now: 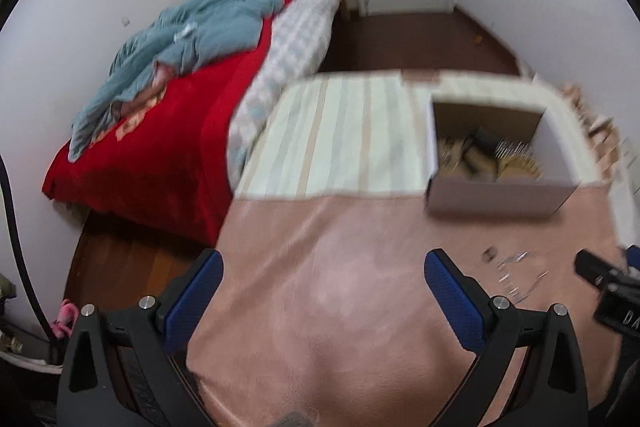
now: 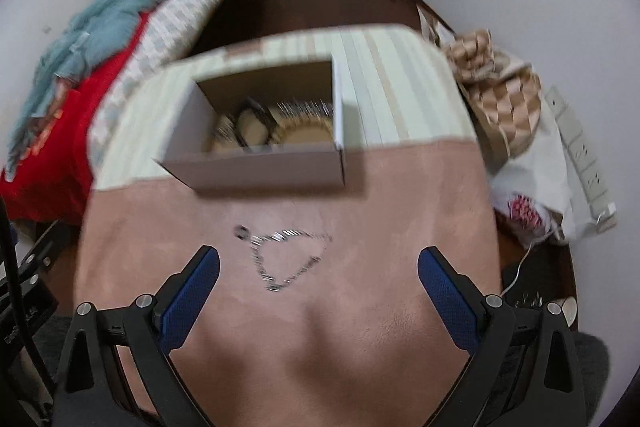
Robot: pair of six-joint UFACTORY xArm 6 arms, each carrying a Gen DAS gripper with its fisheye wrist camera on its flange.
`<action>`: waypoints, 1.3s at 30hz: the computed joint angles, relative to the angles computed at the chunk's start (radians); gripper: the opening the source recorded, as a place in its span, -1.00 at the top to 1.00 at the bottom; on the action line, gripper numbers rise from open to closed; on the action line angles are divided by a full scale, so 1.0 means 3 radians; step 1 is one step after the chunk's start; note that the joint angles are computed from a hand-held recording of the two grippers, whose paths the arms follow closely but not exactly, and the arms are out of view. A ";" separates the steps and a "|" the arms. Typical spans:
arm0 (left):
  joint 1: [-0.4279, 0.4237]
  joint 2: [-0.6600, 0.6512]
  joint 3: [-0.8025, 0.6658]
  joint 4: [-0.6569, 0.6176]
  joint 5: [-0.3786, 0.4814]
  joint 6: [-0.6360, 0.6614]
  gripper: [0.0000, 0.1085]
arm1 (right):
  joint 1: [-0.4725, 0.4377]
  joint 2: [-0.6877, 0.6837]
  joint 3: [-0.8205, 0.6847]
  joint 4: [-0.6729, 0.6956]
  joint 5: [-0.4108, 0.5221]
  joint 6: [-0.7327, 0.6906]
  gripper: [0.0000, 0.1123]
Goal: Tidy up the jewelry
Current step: 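Grasp the silver crystal bracelet with the right tool, then grasp the remaining black ring with the left tool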
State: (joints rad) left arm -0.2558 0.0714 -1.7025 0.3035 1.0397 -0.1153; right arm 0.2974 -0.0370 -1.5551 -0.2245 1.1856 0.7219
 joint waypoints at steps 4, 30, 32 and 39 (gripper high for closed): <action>0.0007 0.0109 0.0079 0.0085 0.0096 -0.0061 -0.89 | -0.0072 0.0112 0.0241 0.0119 -0.0123 -0.0017 -0.45; -0.0178 0.0689 -0.0576 -0.0591 0.0450 0.0310 -0.89 | -0.0373 -0.0429 0.0788 0.0158 -0.0822 0.0025 1.00; -0.0219 0.0799 -0.0714 -0.0733 0.0543 0.0380 -0.88 | -0.0400 -0.0435 0.0796 0.0134 -0.0820 0.0056 1.00; -0.0392 0.1004 -0.0882 -0.0884 0.0587 0.0637 -0.86 | -0.0560 -0.0543 0.1015 0.0429 -0.0902 -0.0041 1.00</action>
